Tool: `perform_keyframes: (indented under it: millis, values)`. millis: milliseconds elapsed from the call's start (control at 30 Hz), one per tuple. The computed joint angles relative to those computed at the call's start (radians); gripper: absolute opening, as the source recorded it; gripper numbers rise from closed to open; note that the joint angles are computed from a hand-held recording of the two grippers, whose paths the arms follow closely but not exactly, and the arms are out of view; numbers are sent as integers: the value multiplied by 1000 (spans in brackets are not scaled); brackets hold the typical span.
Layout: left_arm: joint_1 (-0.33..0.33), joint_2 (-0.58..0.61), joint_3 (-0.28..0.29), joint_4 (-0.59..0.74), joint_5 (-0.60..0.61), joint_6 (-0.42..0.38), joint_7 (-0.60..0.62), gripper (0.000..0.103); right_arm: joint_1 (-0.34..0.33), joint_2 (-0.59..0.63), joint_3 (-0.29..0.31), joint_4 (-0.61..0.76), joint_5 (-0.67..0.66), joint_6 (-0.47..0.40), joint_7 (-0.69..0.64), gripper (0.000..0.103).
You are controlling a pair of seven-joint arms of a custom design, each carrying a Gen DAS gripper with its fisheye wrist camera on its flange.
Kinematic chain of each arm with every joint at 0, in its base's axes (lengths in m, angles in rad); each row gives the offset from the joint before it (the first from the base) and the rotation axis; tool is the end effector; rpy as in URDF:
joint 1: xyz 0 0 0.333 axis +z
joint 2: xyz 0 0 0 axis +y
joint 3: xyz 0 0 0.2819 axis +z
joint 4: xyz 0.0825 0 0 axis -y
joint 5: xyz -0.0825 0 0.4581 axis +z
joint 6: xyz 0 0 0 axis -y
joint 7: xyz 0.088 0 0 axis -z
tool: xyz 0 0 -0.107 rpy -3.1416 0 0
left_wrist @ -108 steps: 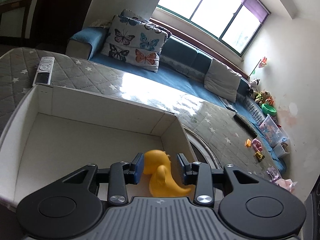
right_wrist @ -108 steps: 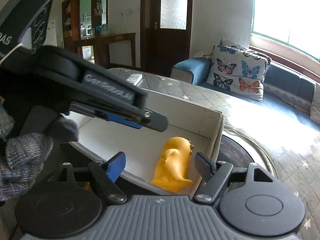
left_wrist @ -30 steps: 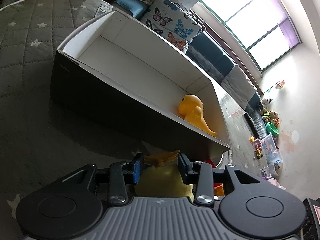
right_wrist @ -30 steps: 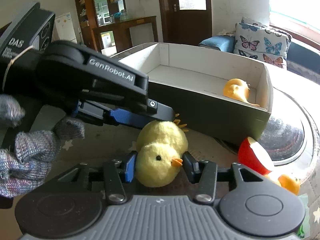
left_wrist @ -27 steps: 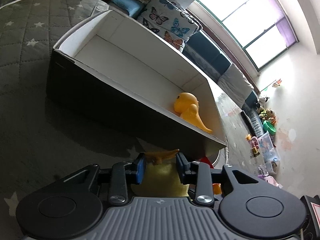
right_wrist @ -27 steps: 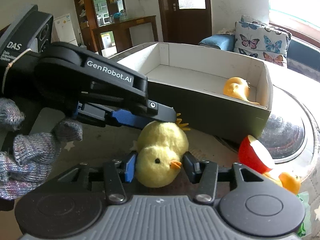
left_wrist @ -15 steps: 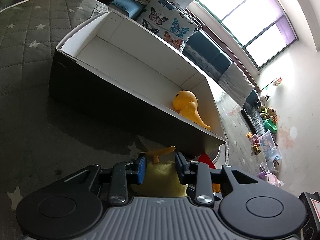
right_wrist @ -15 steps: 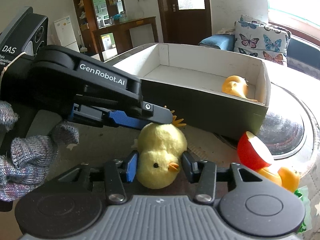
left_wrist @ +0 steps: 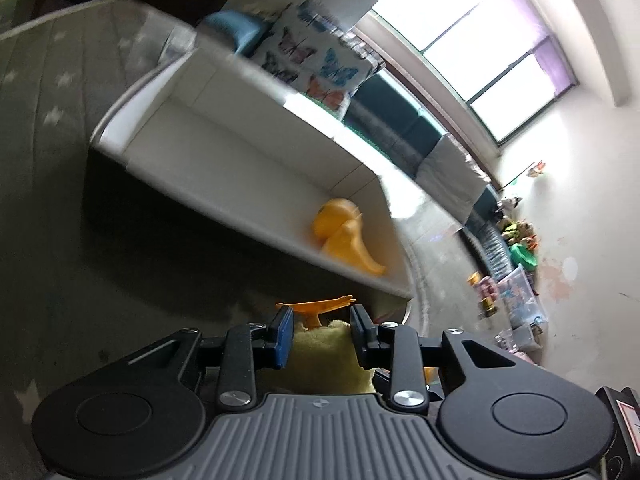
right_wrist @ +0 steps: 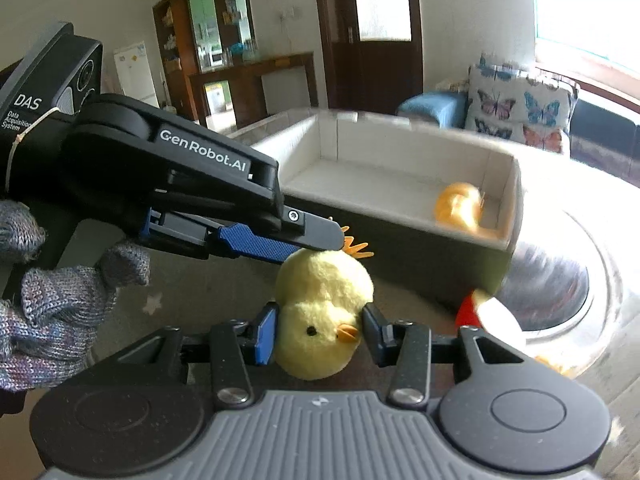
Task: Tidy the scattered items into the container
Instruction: 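Carry the plush chick with the left tool into the box and release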
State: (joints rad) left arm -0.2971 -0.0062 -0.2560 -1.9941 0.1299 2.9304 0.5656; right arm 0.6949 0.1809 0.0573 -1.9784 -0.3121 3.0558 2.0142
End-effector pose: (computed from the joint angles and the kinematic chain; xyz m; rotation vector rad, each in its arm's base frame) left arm 0.5666 -0.3598 0.5129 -2.2206 1.5731 -1.3831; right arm 0.4921 0.4915 0.4090 -2.0081 1.0577 -0.3868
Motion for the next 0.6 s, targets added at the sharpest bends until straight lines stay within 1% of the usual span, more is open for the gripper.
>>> perform_keyframes:
  millis: [100,200,267,400,500,600]
  values:
    - [4,18,4,49,67,5,-19,34,31,0,-51,25,-87,19,66,45]
    - [8,59,12,120,123,-1,-29,32,40,27,-81,79,-138,25,101,44]
    - [9,103,17,184,141,-17,-22,30,35,59,-87,129,-138,19,91,44]
    - [13,204,23,315,134,-62,33,30,-10,147,-51,249,-40,-16,-10,44]
    - [16,281,26,408,116,-102,75,30,-38,222,-25,348,52,-64,-96,44]
    - [30,332,18,455,65,-129,116,30,-49,288,-15,431,126,-112,-155,44]
